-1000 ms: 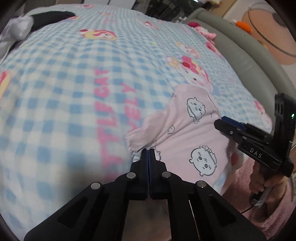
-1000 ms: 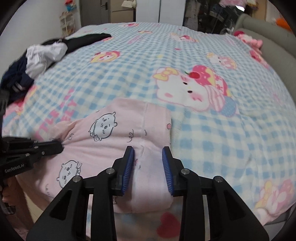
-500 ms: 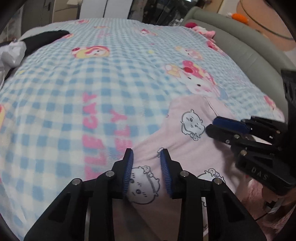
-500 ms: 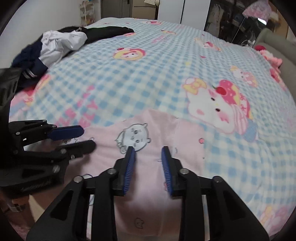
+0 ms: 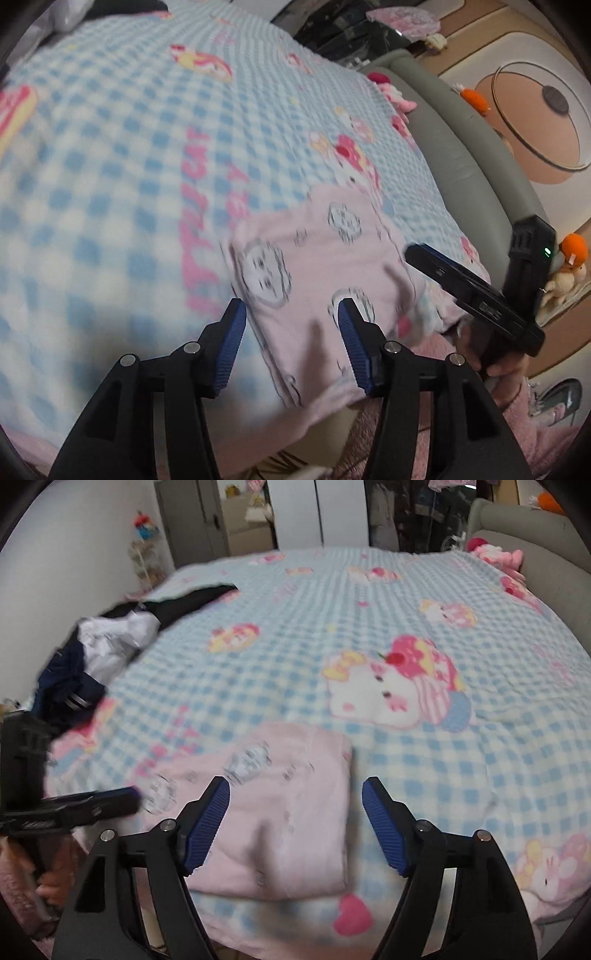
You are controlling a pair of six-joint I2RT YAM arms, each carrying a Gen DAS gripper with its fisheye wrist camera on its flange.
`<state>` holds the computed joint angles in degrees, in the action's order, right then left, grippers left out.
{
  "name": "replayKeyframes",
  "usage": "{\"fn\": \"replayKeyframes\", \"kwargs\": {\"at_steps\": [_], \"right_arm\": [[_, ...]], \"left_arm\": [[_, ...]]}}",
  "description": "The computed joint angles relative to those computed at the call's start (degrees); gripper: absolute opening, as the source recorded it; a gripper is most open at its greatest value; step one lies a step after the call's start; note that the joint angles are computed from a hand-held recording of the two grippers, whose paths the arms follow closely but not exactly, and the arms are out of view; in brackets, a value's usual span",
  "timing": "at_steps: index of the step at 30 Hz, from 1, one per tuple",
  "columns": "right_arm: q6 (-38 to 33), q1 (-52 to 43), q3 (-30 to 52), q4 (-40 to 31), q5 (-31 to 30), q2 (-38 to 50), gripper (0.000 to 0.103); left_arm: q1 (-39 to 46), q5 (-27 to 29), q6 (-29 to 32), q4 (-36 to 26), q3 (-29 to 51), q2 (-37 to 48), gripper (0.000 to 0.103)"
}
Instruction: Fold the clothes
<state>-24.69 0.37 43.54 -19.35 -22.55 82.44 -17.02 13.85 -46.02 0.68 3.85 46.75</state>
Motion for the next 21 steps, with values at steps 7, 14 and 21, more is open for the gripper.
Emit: {"fn": "replayKeyframes", "kwargs": {"at_steps": [7, 14, 21], "right_arm": [[1.15, -2.02, 2.68, -1.07, -4.34, 11.88, 0.075], [2.06, -2.81, 2.55, -0.02, -8.58, 14.99, 0.06], [1.54, -5.45, 4.25, -7.9, -16.02, 10.37, 0.053]], "left_arm": [[0.24, 2.07, -3.72, 13.58, -1.52, 12.03, 0.061], [-1.0, -1.87, -0.73, 12.62, 4.33, 18.21, 0.032], [7.28, 0.03, 8.62, -1.27, 10.39, 10.0, 0.024]]}}
